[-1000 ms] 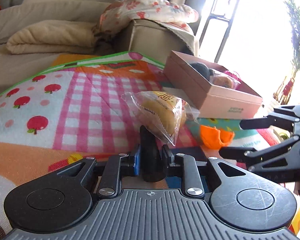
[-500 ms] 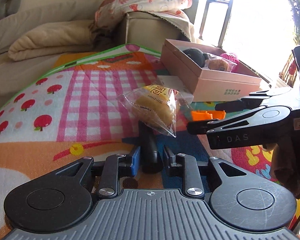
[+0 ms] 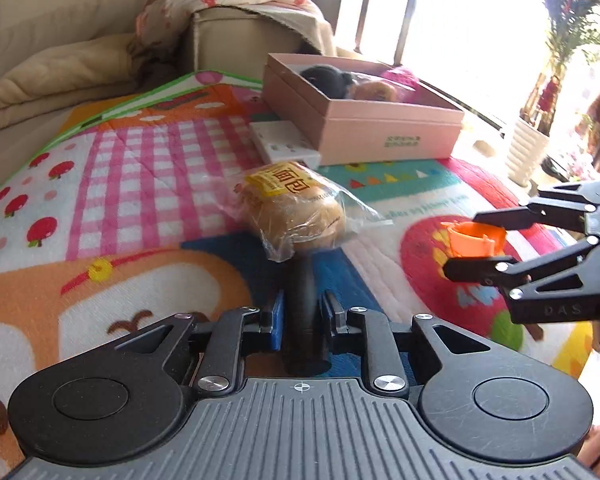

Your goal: Organize objects

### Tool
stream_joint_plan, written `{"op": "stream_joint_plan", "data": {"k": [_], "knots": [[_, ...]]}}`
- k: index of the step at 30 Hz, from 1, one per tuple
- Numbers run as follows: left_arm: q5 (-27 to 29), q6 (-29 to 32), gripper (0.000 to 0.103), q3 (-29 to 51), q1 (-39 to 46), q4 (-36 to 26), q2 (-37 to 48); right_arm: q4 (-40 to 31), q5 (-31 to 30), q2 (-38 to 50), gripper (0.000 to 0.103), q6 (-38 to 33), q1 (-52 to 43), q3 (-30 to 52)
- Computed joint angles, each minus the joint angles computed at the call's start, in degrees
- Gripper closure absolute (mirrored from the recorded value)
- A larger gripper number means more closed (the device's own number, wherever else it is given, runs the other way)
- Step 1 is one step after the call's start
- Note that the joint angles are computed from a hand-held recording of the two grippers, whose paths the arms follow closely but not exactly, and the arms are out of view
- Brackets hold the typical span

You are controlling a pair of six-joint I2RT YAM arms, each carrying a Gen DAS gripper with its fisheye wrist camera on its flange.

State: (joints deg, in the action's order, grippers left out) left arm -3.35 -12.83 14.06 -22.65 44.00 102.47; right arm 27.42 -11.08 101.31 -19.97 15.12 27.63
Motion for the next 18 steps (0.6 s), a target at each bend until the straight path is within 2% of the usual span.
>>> {"op": "stream_joint_plan", "data": {"k": [3, 6, 8, 11, 15, 17, 18], "knots": [[0.7, -0.7, 0.080, -0.8, -3.8, -0.5, -1.1, 1.6, -1.4, -1.2, 0.046, -1.6, -2.4, -3.5], [-4.4, -2.0, 0.079, 0.9, -7.8, -1.2, 0.3, 3.3, -2.1, -3.2, 0.046, -2.4, -4.1, -6.3], [-5.9, -2.6, 0.079, 2.4, -8.4, -3.1, 0.4, 3.7, -2.8, -4.7, 0.046, -2.3, -5.4, -7.5], [-4.7, -2.6, 0.081, 3.8, -7.8, -4.5, 0.4, 4.2, -3.9, -5.8, 0.046, -2.6, -7.0, -8.4], [2.2, 0.2, 0.081, 4.3, -8.6, -4.4, 0.7, 5.1, -4.1, -4.0, 0.046, -2.2, -8.0, -7.8], [-0.1, 1.5, 0.081, 4.8, -11.1, -4.3, 1.5, 5.2, -3.9, -2.4, 0.044, -1.7, -8.2, -7.0], [-1.3, 1.7, 0.081, 5.3, -11.9, -4.2, 2.1, 5.1, -3.9, -1.8, 0.039, -1.5, -8.4, -6.6]]}}
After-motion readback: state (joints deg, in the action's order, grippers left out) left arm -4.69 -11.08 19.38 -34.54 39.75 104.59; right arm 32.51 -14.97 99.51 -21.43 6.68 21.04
